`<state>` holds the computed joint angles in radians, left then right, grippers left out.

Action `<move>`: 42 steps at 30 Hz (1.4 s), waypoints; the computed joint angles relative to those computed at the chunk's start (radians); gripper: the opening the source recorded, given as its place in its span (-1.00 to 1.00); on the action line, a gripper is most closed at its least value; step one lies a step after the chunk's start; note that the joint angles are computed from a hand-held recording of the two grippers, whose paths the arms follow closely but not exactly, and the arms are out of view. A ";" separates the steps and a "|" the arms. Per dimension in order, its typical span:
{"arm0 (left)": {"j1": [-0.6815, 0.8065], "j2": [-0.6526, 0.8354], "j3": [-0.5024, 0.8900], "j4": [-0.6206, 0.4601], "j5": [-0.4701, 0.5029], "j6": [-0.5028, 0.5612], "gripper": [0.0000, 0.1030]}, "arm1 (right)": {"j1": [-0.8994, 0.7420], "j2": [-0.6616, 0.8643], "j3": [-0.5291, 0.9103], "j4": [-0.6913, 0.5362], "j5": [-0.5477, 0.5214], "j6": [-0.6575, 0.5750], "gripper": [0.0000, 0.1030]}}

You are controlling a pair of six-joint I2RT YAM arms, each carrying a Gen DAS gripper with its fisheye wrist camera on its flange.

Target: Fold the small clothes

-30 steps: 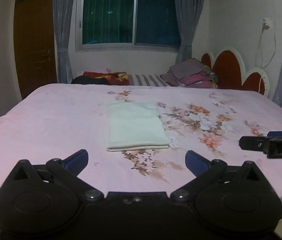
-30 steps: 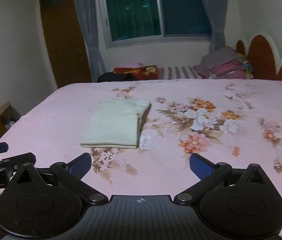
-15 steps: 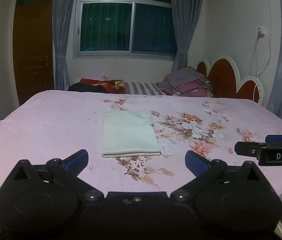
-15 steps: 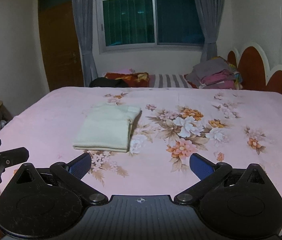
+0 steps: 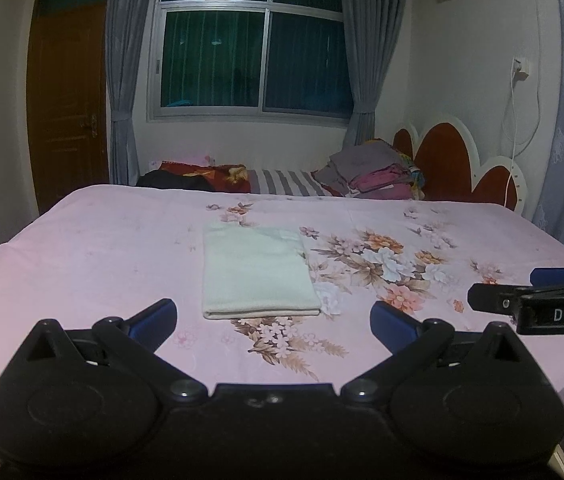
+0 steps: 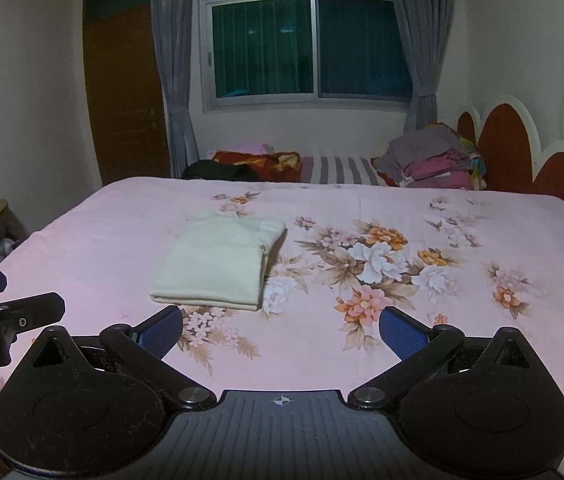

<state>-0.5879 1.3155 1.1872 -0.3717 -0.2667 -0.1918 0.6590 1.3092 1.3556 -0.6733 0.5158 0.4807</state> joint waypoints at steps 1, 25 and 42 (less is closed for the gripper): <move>-0.002 -0.001 0.001 -0.004 -0.003 -0.001 0.99 | 0.002 -0.001 0.000 -0.002 0.001 0.001 1.00; -0.005 -0.016 -0.004 -0.009 -0.015 -0.004 0.99 | 0.012 0.000 0.005 0.000 0.004 -0.009 1.00; -0.006 -0.020 -0.005 -0.011 -0.022 0.000 0.99 | 0.008 -0.017 -0.014 0.011 -0.008 -0.027 1.00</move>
